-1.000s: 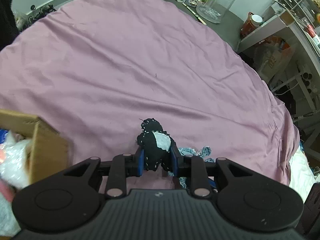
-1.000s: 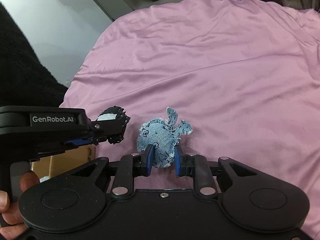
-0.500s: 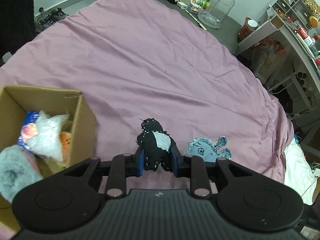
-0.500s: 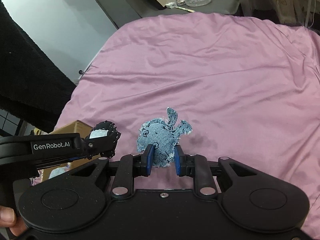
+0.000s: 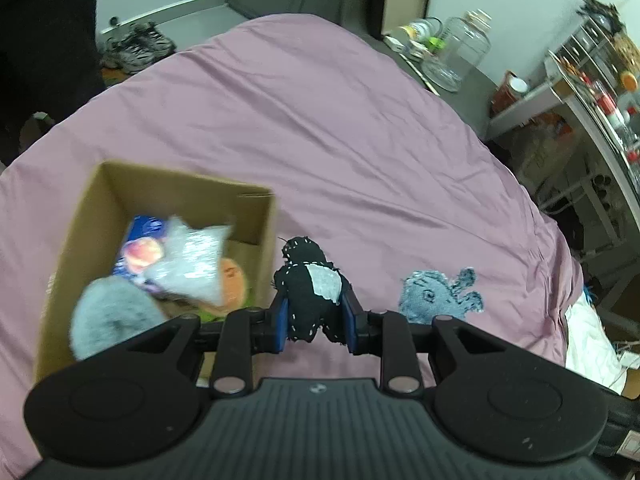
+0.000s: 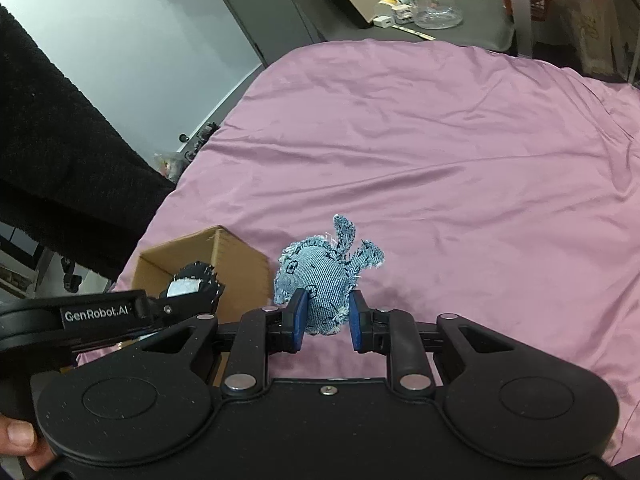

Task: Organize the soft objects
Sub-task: 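Carry the black-and-denim plush with both grippers into the box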

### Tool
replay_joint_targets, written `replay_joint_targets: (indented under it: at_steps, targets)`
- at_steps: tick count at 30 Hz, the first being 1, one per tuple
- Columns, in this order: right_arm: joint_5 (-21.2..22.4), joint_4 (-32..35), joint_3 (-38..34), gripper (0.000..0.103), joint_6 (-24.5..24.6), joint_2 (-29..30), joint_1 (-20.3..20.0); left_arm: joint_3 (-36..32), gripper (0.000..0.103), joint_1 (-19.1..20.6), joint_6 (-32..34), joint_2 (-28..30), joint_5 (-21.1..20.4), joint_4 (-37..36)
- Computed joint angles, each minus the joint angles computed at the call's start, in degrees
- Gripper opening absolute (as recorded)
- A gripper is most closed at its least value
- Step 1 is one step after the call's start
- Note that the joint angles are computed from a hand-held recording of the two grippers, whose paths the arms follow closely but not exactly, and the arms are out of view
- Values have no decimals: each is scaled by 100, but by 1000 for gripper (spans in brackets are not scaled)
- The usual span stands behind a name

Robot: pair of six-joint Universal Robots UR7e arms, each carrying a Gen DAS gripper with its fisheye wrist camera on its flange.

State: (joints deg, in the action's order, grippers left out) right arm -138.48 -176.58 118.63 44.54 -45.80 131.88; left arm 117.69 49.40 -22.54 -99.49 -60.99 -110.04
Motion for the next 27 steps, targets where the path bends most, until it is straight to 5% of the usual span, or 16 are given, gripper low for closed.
replay_joint_targets:
  at_steps: [18, 27]
  targets:
    - [20, 818, -1178, 22, -41, 705, 411, -267, 29, 857, 421, -483, -235, 592]
    - [111, 1108, -1689, 22, -117, 1027, 516, -415, 64, 1093, 796, -601, -443, 610]
